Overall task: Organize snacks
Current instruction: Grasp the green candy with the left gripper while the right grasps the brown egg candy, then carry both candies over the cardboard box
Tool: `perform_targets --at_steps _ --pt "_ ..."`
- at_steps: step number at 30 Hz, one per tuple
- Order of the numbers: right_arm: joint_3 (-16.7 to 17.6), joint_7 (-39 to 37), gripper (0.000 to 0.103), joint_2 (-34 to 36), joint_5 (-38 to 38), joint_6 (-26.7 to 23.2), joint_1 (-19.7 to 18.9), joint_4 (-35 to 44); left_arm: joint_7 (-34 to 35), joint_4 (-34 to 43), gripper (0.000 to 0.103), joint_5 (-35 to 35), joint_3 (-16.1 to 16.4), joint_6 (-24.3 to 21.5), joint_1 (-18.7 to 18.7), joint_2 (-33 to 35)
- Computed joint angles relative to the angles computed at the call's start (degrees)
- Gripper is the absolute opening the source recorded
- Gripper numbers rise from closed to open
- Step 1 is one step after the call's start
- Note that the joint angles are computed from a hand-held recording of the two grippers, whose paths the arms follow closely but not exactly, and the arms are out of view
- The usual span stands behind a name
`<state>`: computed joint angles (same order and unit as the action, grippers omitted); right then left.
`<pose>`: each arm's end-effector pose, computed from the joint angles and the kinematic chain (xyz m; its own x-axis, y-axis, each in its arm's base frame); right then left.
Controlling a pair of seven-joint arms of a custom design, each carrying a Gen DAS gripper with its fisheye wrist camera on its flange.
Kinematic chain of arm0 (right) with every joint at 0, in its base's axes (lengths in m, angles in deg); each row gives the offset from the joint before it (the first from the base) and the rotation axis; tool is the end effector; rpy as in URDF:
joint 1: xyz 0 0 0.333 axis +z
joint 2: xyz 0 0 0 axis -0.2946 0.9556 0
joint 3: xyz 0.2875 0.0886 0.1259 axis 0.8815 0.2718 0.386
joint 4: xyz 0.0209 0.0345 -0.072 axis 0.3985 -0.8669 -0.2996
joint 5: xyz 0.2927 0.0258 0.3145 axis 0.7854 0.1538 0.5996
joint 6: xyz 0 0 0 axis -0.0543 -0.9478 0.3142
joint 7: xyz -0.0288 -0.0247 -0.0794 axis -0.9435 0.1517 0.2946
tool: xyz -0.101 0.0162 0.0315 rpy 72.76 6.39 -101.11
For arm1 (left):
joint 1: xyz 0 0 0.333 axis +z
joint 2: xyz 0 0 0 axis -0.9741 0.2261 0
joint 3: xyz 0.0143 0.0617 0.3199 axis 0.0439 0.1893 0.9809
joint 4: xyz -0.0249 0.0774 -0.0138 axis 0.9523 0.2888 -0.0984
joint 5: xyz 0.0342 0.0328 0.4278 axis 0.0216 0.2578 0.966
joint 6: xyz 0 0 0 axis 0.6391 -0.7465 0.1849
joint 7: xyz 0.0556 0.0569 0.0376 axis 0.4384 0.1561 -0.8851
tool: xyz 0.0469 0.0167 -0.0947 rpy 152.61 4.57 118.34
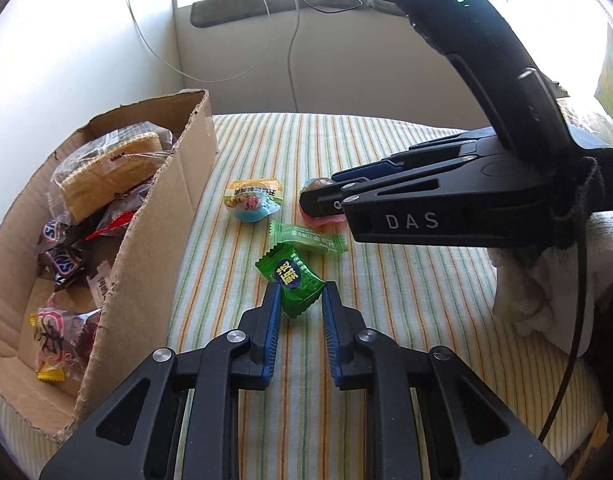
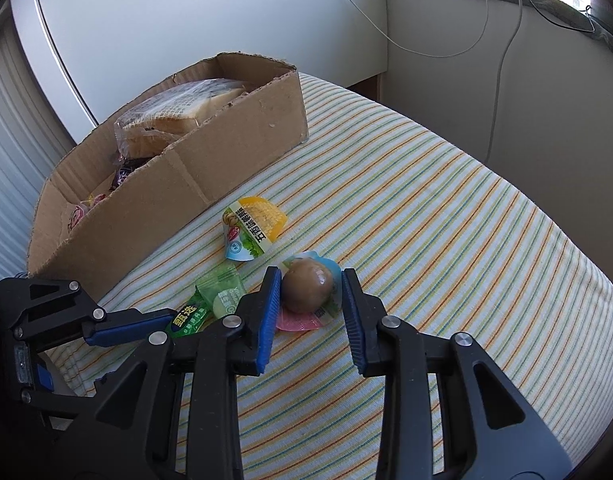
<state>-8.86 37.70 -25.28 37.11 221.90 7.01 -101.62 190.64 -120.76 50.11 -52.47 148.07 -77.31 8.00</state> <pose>0.6705 0.4283 0.2935 0.4514 -0.8828 -0.1301 -0.7535 -0.2991 -0.5854 0.5988 -0.2056 0.3032 -0.4255 -0.9044 0.0323 -0.6861 0.2991 -0.6633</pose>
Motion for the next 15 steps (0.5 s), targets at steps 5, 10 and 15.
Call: perform_targets --at_steps 5,10,15 --pt "-1.2 1.5 0.030 -1.0 -0.3 -0.7 0.6 -0.6 1.8 -1.3 0.019 -0.5 -6.3 0.6 6.0 -0.3" --pt "-3.2 4.4 0.029 -3.5 -2.0 -0.2 2.1 -3.4 4.3 -1.9 0.019 -0.2 -16.5 1.6 16.9 1.3" --pt "-4.5 7.7 0.029 -6.7 -4.0 0.6 3.1 -6.7 4.1 -4.9 0.019 2.9 -27.5 3.8 28.5 1.5"
